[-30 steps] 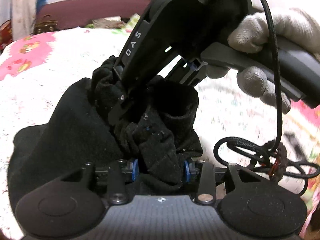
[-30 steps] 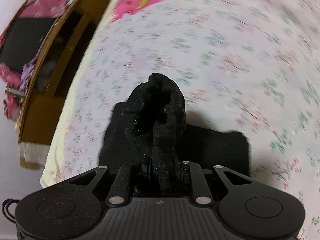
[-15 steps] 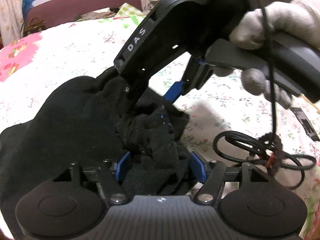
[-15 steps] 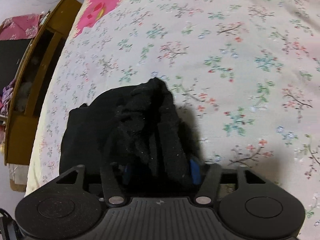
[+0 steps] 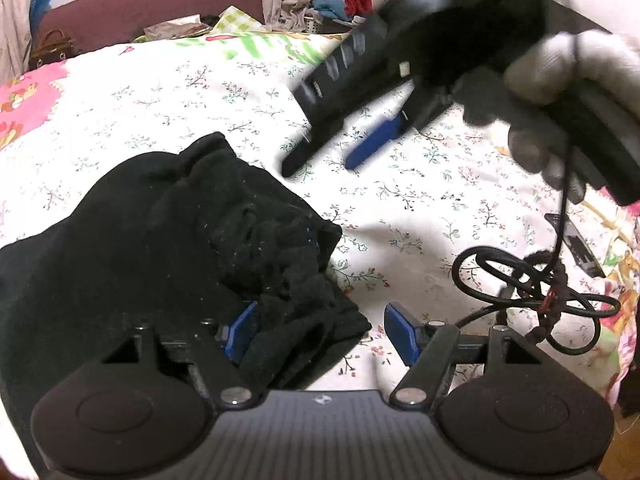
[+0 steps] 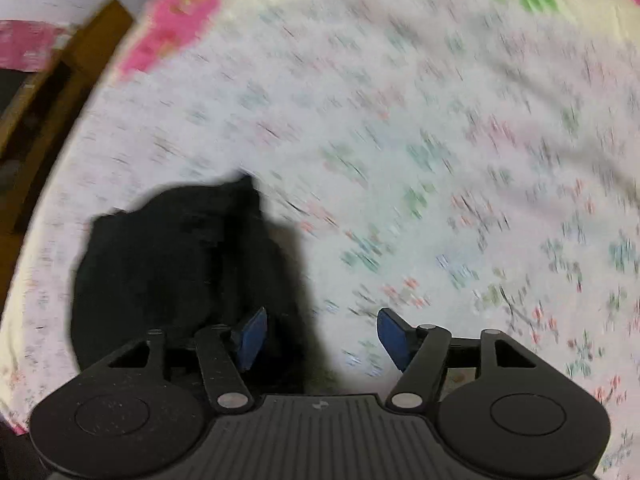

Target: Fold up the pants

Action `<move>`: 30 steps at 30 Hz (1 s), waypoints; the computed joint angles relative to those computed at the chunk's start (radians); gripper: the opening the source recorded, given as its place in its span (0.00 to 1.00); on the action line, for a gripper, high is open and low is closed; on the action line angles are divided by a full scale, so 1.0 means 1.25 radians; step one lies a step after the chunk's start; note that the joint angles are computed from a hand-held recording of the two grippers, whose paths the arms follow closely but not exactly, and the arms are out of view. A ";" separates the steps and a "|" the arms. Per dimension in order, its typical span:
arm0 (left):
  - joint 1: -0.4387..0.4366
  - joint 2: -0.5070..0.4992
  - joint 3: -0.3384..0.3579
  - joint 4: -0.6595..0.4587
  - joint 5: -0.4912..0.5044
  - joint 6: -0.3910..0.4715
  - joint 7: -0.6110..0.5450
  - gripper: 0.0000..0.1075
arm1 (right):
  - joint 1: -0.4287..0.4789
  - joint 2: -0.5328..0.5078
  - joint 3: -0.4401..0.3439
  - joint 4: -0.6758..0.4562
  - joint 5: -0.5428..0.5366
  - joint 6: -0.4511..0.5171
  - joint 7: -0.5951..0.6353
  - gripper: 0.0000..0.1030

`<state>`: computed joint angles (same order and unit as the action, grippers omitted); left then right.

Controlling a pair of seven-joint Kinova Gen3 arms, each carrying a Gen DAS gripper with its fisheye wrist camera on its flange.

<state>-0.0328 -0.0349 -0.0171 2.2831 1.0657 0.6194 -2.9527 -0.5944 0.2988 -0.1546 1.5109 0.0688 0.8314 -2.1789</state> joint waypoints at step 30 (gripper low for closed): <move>-0.098 -0.229 0.000 -0.142 -0.349 -0.051 0.465 0.91 | 0.107 -0.193 -0.261 0.100 0.325 -0.111 -0.285 0.73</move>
<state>-0.1559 -0.3206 -0.0166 2.1054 0.6294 0.5560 -2.3713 -0.4608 0.0576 -0.4814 1.6354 0.4755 0.6928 -2.5349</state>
